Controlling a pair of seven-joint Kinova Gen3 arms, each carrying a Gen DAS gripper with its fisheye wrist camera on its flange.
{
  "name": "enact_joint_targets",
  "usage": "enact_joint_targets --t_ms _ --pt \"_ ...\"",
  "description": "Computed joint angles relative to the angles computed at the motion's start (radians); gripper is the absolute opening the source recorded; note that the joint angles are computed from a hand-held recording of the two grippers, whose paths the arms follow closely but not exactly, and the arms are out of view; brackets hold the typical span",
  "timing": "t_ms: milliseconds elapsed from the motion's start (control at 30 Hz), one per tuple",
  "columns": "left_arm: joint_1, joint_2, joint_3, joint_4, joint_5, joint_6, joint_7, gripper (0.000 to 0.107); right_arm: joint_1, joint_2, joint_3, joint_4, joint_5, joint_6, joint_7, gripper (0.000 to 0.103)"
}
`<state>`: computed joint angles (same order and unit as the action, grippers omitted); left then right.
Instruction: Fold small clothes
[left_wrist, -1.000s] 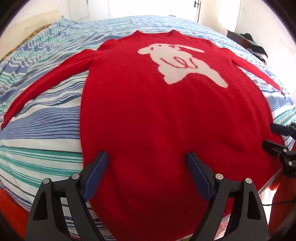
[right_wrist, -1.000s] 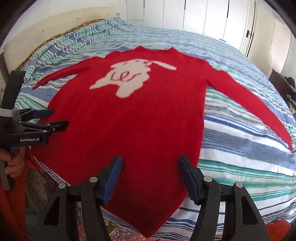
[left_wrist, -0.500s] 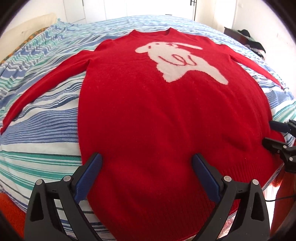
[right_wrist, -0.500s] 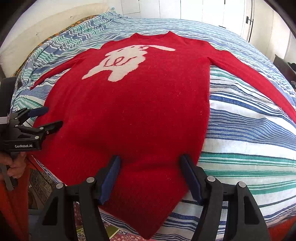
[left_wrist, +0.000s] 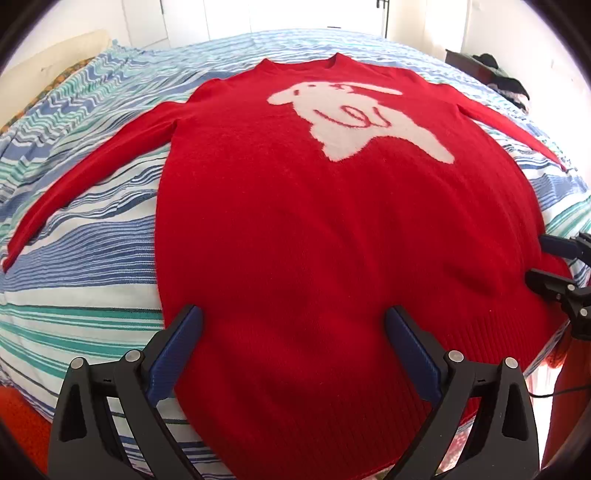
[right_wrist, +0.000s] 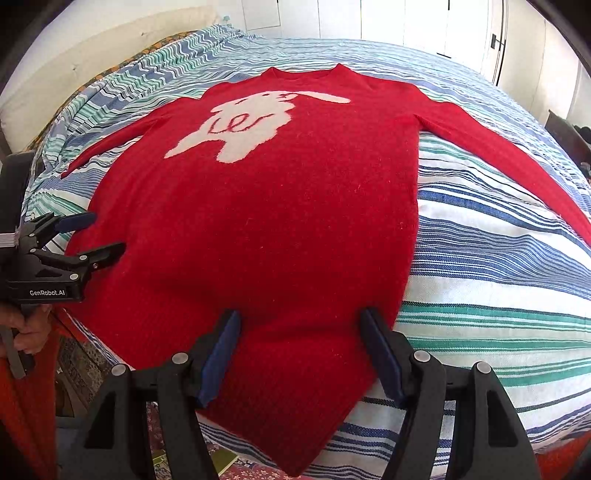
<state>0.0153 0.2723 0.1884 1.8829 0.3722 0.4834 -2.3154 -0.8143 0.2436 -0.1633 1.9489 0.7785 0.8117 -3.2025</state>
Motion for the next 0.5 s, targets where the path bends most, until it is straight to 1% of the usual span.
enact_joint_targets --t_ms 500 --pt "0.005 -0.002 -0.001 0.004 -0.009 -0.008 0.004 0.100 0.002 0.002 0.001 -0.004 -0.005 0.001 0.010 0.068"
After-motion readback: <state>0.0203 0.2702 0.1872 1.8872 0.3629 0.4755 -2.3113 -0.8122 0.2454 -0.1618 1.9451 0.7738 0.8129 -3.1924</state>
